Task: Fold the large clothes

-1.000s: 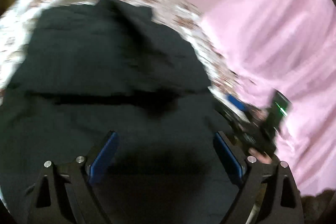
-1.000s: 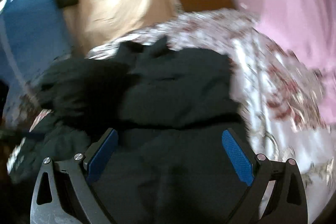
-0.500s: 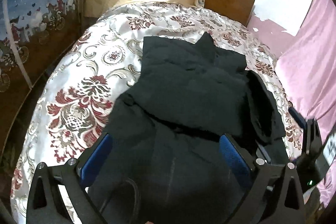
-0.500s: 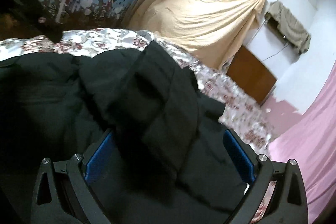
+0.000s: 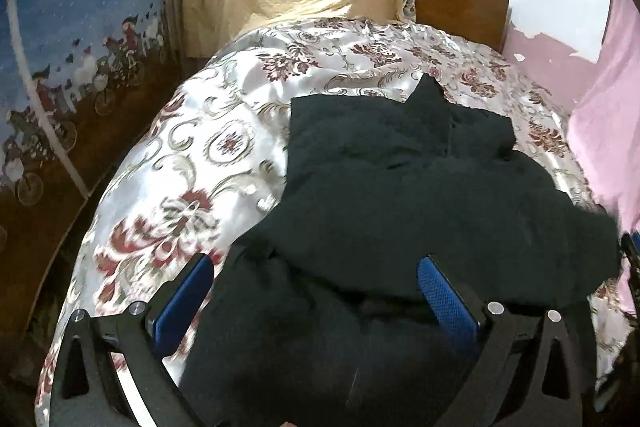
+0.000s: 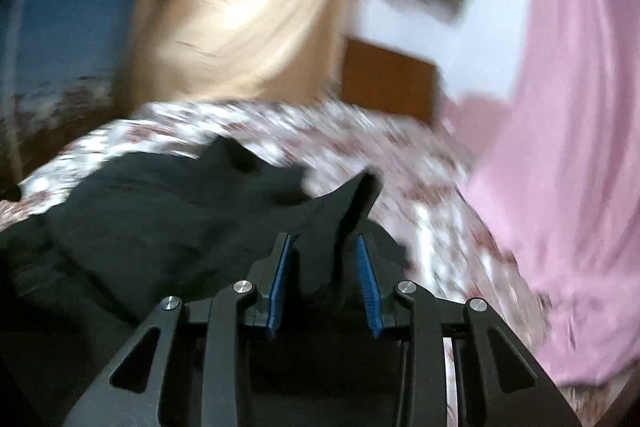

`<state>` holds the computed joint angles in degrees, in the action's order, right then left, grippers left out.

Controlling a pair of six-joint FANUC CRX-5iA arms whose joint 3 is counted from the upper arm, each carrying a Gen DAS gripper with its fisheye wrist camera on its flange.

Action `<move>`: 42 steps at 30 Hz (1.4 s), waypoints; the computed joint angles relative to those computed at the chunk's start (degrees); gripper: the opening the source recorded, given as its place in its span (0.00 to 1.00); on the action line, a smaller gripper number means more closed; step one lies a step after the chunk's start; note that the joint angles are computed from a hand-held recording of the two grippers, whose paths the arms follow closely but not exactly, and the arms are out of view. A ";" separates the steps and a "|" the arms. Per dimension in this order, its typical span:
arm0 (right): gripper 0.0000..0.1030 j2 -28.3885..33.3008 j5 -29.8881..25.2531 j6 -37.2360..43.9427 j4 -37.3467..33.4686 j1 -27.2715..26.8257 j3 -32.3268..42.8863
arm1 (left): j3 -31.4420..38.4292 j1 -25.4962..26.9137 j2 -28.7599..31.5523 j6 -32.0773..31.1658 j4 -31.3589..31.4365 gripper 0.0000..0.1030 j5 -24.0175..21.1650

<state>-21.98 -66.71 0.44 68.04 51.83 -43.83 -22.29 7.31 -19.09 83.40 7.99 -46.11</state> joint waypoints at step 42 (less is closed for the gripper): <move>0.92 6.49 37.31 6.98 -17.11 -16.19 -1.82 | -8.63 -6.26 12.40 -15.14 16.83 1.00 21.97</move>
<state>-15.49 -29.40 7.42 50.94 35.64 -45.65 -30.92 1.05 -6.69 68.26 24.82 -24.14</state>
